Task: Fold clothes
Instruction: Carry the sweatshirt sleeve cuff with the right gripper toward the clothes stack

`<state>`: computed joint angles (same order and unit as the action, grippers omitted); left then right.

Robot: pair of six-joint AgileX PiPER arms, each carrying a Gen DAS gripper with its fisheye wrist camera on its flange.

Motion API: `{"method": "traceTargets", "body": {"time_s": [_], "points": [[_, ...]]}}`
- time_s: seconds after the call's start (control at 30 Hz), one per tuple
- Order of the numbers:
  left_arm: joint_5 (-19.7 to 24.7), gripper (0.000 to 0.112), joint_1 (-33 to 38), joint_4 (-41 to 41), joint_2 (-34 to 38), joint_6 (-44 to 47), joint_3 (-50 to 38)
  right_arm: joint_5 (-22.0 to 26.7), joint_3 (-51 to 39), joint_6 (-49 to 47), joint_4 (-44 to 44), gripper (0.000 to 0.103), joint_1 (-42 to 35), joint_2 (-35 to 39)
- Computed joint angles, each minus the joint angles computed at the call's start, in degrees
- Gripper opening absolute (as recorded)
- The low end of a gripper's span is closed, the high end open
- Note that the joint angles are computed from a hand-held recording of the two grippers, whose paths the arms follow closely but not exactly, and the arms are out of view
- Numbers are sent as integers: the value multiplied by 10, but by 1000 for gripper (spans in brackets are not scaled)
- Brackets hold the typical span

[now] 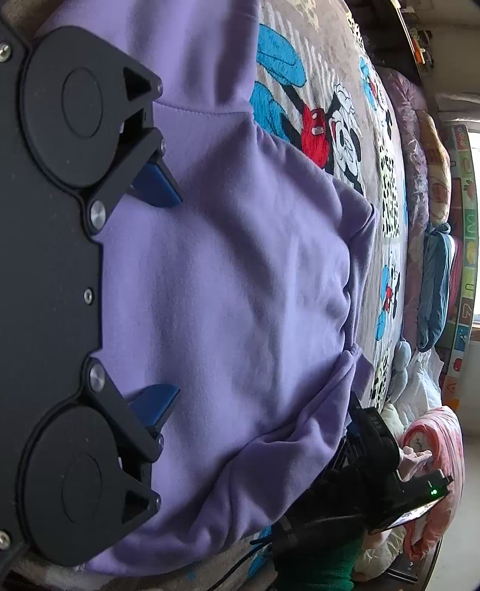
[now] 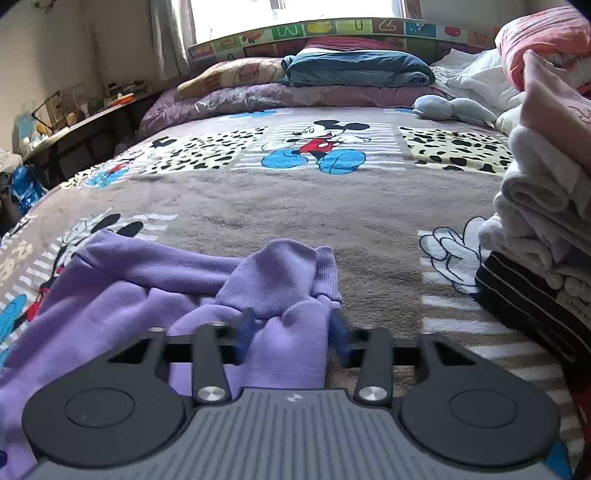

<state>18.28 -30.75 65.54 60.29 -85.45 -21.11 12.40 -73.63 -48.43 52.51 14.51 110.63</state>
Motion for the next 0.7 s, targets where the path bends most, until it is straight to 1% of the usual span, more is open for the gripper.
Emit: {"method": "traceTargets", "body": {"time_s": [0.03, 0.17, 0.2, 0.27, 0.4, 0.6, 0.7], "points": [[-2, 102, 2, -5, -1, 6, 0, -3, 0, 8, -7, 19, 1, 0], [-12, 102, 13, -27, -6, 30, 1, -37, 27, -56, 49, 14, 7, -26], [-12, 102, 13, -28, -6, 31, 1, -45, 36, -82, 75, 14, 7, -36], [-6, 102, 7, -25, -6, 26, 1, -56, 55, -163, 161, 13, 3, -57], [7, 102, -5, -20, -6, 14, -1, -53, 94, -274, 293, 13, -20, -106], [19, 102, -16, -8, -6, 2, 0, -35, 147, -284, 317, 11, -81, -175], [26, 102, -23, 5, -2, -13, 0, -30, 175, -317, 353, 11, -118, -206]]}}
